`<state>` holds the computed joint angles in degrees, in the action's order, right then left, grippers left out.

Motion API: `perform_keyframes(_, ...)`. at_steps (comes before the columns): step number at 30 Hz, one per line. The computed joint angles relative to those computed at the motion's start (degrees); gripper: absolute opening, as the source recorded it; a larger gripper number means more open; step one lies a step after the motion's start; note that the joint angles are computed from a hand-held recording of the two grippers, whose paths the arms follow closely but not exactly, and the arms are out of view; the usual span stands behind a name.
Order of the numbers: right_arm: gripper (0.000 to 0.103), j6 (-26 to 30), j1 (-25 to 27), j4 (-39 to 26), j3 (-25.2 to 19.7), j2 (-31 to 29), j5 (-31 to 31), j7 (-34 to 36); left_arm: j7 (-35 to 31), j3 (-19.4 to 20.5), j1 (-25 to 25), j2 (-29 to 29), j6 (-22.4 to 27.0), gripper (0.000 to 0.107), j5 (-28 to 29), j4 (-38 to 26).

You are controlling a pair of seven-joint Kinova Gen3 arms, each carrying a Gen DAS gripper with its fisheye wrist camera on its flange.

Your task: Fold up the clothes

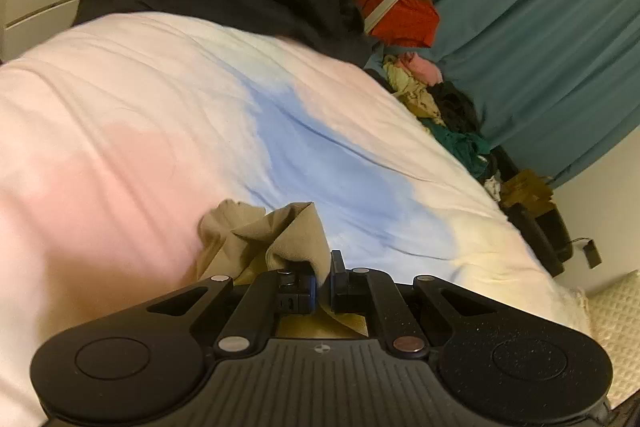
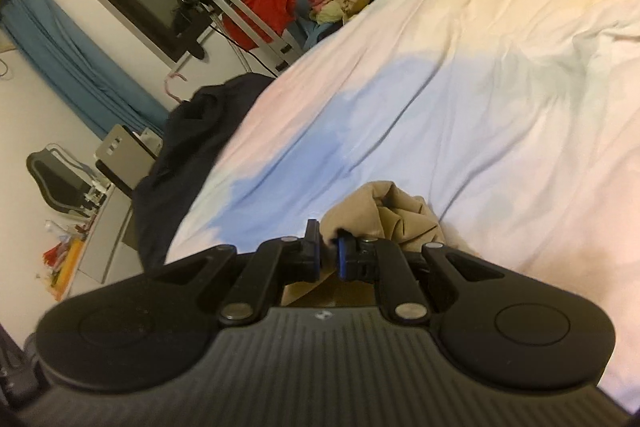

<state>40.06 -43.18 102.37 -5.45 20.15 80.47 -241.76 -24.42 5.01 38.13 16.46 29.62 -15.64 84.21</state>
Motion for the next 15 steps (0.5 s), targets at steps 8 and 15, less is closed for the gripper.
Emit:
perform_keyframes(8,0.012,-9.76,6.22,-0.38,1.00,4.66,6.93,-4.85,-0.14,-3.78,1.79,5.51,-3.20,0.007,-1.26,-1.45)
perform_keyframes(15,0.012,-12.62,6.83,-1.02,1.99,5.65,6.27,-2.61,-0.88,-5.41,3.58,5.60,-3.97,0.010,-3.64,-0.76)
